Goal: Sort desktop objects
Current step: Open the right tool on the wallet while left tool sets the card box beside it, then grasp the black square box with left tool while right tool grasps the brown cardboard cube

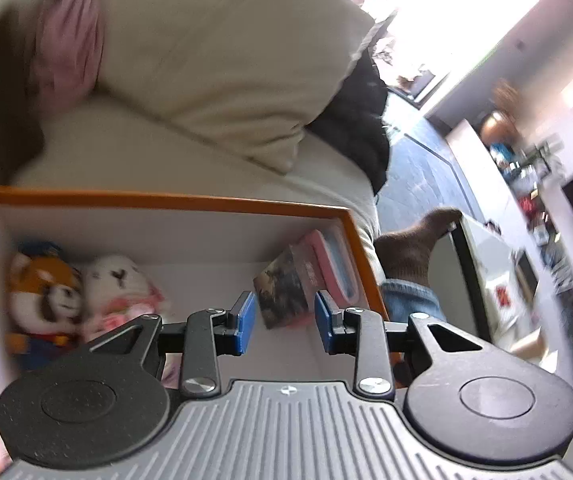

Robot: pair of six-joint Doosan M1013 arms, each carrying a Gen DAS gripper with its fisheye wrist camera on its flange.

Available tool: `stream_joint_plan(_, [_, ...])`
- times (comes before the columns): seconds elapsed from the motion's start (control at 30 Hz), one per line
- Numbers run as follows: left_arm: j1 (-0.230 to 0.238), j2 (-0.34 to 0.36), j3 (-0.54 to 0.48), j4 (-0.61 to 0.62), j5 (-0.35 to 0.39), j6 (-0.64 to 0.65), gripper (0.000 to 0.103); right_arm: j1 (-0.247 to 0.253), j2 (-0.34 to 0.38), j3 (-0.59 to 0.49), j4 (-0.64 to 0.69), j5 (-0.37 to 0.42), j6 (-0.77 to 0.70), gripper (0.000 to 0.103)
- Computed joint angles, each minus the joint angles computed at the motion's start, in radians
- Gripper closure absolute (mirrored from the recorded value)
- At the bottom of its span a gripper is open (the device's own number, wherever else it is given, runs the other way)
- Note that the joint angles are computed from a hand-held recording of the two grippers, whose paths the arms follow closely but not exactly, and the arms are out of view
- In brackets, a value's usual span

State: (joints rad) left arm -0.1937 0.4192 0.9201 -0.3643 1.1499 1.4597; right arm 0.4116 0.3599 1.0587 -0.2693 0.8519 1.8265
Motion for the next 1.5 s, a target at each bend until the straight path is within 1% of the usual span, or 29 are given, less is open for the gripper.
stream_joint_plan(0.07, [-0.008,-0.058,0.063,0.017,-0.050,0.081,0.067,0.006,-0.032,0.046,0.003,-0.035,0.018,0.065])
stream_joint_plan(0.17, [-0.020,-0.136,0.141,0.036,-0.094,0.186,0.067,0.016,-0.088,0.123,-0.003,-0.087,0.063,0.065])
stream_joint_plan(0.23, [-0.025,-0.177,0.182,0.029,-0.104,0.257,0.067,0.019,-0.124,0.170,0.008,-0.114,0.074,0.064])
stream_joint_plan(0.27, [-0.027,-0.196,0.200,0.024,-0.101,0.288,0.067,0.021,-0.143,0.194,0.017,-0.119,0.073,0.062])
stream_joint_plan(0.3, [-0.027,-0.217,0.223,0.015,-0.098,0.321,0.067,0.022,-0.158,0.211,0.031,-0.115,0.067,0.058])
stream_joint_plan(0.37, [-0.028,-0.253,0.266,0.001,-0.090,0.376,0.067,0.024,-0.187,0.245,0.063,-0.101,0.053,0.053])
stream_joint_plan(0.47, [-0.032,-0.305,0.332,0.001,-0.063,0.448,0.066,0.030,-0.220,0.287,0.092,-0.059,0.041,0.049])
stream_joint_plan(0.53, [-0.035,-0.329,0.366,-0.001,-0.024,0.499,0.062,0.037,-0.237,0.313,0.098,-0.037,0.035,0.048])
stream_joint_plan(0.6, [-0.041,-0.345,0.393,0.008,0.026,0.558,0.043,0.049,-0.252,0.338,0.073,-0.021,0.053,0.047])
stream_joint_plan(0.7, [-0.063,-0.360,0.431,0.066,0.096,0.640,0.041,0.065,-0.268,0.367,0.042,-0.008,0.091,0.045])
stream_joint_plan(0.8, [-0.085,-0.371,0.471,0.138,0.139,0.665,0.041,0.073,-0.276,0.381,0.042,0.007,0.112,0.042])
stream_joint_plan(0.87, [-0.084,-0.363,0.482,0.142,0.180,0.657,0.040,0.085,-0.278,0.388,0.022,0.028,0.128,0.041])
stream_joint_plan(0.97, [-0.077,-0.344,0.485,0.116,0.255,0.649,0.036,0.096,-0.282,0.403,0.002,0.045,0.149,0.038])
stream_joint_plan(1.03, [-0.087,-0.337,0.490,0.124,0.292,0.677,0.034,0.095,-0.283,0.409,0.005,0.053,0.169,0.038])
stream_joint_plan(1.07, [-0.096,-0.335,0.493,0.138,0.303,0.692,0.030,0.094,-0.283,0.410,0.007,0.058,0.181,0.038])
stream_joint_plan(1.1, [-0.105,-0.334,0.497,0.156,0.309,0.704,0.027,0.093,-0.282,0.409,0.007,0.063,0.191,0.038])
stream_joint_plan(1.23, [-0.128,-0.336,0.517,0.215,0.294,0.706,0.027,0.092,-0.282,0.409,0.003,0.073,0.212,0.038])
stream_joint_plan(1.37, [-0.117,-0.332,0.533,0.184,0.285,0.720,0.023,0.097,-0.289,0.419,-0.008,0.077,0.238,0.037])
stream_joint_plan(1.47, [-0.108,-0.333,0.556,0.167,0.255,0.735,0.023,0.100,-0.298,0.434,-0.022,0.074,0.266,0.037])
stream_joint_plan(1.5, [-0.108,-0.333,0.562,0.163,0.249,0.745,0.019,0.100,-0.302,0.440,-0.024,0.066,0.272,0.037])
